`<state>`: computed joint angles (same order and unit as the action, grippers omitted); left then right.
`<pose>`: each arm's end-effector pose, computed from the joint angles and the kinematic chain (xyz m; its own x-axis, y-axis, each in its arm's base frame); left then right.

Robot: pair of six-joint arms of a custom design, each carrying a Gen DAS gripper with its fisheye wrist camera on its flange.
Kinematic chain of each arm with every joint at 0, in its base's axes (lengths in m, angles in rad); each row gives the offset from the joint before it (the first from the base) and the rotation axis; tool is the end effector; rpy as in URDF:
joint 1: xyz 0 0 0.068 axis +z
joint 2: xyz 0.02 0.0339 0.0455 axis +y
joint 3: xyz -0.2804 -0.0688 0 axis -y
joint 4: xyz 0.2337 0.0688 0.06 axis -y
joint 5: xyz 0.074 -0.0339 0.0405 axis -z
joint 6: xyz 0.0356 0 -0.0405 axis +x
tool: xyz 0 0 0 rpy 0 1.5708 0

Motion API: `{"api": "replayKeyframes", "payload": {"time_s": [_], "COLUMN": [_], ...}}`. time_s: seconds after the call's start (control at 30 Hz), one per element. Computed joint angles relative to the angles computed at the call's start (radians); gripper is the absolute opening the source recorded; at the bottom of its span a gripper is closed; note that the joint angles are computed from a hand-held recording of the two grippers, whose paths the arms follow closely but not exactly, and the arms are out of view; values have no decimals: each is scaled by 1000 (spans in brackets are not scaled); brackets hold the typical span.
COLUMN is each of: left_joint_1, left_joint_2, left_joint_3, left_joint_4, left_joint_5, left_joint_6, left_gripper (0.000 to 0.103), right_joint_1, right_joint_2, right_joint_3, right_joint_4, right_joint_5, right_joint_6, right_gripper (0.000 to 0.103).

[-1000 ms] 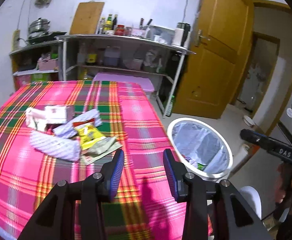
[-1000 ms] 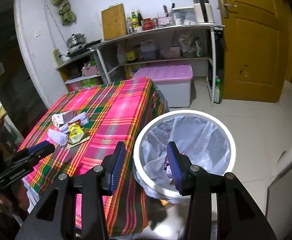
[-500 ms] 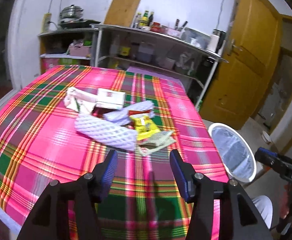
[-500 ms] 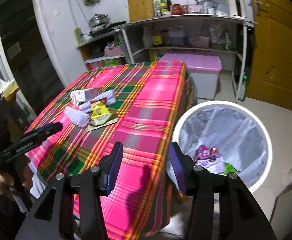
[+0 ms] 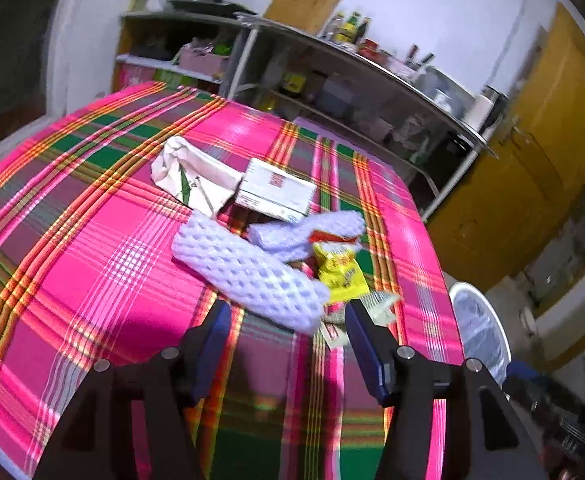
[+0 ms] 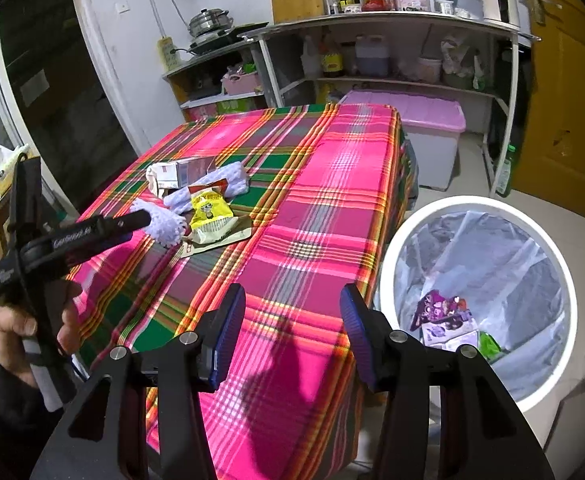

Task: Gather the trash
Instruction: 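Move both tools back over the table toward the foam net and wrappers, then grasp the white foam net with the left tool while the right tool grasps the green-white wrapper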

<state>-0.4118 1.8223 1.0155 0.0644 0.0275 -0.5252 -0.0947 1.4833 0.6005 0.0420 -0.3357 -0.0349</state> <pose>0.3437 -0.1512 0.1838 -0.7460 -0.2211 -0.6282 0.0516 0.9213 -0.3855 0.2619 -0.0131 0.1702 -0.7369 0.0369 -0.6750 -0.1552 0.9626 0.2221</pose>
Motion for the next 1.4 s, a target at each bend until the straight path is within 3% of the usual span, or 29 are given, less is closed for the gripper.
{"api": "replayKeyframes", "payload": {"time_s": [0.23,0.47,0.57,0.67,0.9,1.2,1.4], "left_joint_1": [25,24,13,23,28,73,86], "left_joint_2": [99,190,190,165,37,-42,-53], "left_joint_3": [118,226,212,166,-7,-100,-118], "left_joint_4": [-54,-131,-116,-79,16,46,54], "left_joint_5": [-20,-75,-122,-85,-83,-50,-31], "left_joint_6": [-99,-74,-19,14,86,105,112], "left_gripper": [59,57,39,30,28,28,28], "right_joint_1": [42,91,120,154,251,370,357], "right_joint_2": [78,157,187,226,338,468,443], "right_joint_3": [60,126,155,194,312,451,402], "right_joint_4": [13,16,17,8,-29,-58,-41], "right_joint_5": [14,31,41,49,72,259,299], "right_joint_6": [14,41,57,83,143,203,197], "right_gripper": [50,50,50,50,50,50,51]}}
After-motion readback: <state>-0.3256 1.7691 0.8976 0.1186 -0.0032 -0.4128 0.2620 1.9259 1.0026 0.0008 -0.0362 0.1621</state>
